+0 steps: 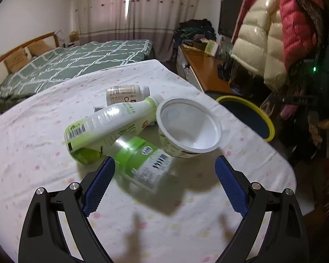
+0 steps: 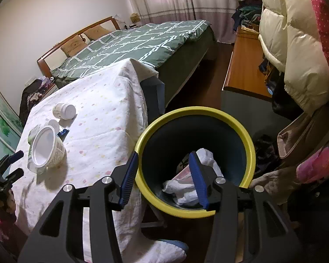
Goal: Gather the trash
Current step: 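Grasp the green-capped plastic jar with the left gripper, then carry the green-capped jar to the yellow bin and drop it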
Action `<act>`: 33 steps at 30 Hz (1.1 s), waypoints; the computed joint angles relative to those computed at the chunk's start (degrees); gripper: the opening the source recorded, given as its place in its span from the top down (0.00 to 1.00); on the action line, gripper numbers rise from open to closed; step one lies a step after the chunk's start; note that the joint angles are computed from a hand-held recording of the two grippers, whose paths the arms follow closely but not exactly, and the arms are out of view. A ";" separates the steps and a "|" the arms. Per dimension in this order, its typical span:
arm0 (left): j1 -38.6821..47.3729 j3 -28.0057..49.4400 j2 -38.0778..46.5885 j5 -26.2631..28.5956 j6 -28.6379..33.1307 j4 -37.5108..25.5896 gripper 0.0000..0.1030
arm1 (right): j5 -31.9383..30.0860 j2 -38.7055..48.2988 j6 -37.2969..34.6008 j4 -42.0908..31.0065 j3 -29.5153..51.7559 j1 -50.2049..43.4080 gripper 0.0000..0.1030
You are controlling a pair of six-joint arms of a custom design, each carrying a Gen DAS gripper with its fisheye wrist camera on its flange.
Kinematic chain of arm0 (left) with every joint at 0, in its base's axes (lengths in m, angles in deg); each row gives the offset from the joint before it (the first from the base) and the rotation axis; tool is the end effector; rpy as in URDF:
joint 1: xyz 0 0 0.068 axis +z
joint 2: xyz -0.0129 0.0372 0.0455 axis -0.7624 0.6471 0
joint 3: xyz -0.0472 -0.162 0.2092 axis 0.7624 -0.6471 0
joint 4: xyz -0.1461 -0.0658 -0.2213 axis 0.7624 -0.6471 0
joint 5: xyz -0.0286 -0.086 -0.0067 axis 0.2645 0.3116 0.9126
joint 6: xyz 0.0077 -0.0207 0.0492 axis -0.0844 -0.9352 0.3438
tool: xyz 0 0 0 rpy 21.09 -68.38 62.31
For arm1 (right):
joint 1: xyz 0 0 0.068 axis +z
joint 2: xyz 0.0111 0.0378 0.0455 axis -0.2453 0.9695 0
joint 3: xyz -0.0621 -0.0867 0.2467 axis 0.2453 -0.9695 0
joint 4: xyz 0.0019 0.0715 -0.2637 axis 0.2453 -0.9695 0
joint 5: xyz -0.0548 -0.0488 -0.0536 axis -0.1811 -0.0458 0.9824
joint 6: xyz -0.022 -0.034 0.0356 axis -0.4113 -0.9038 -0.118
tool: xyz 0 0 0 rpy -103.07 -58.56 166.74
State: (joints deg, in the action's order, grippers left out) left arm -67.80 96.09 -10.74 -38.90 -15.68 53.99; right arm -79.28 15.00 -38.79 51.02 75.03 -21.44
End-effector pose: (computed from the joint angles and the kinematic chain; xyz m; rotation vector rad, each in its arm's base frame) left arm 0.1561 -0.0470 0.1408 0.1071 2.3220 -0.1240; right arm 0.2985 -0.0207 0.1685 -0.3742 2.4421 0.4673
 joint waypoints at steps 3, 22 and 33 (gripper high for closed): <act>4.29 0.32 2.92 4.02 4.44 2.38 0.10 | 0.20 0.44 0.42 0.00 -0.05 0.56 0.55; 15.54 4.39 20.30 16.72 22.00 10.21 0.10 | 1.48 2.41 3.20 0.43 -0.37 3.45 0.54; 14.31 2.00 16.46 15.32 21.03 8.96 0.23 | 0.15 1.79 3.21 0.31 -1.37 3.02 0.54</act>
State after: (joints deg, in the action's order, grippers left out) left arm -53.49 98.08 5.72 -23.58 5.35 62.95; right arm -79.12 16.79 -35.58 51.33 73.67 -18.42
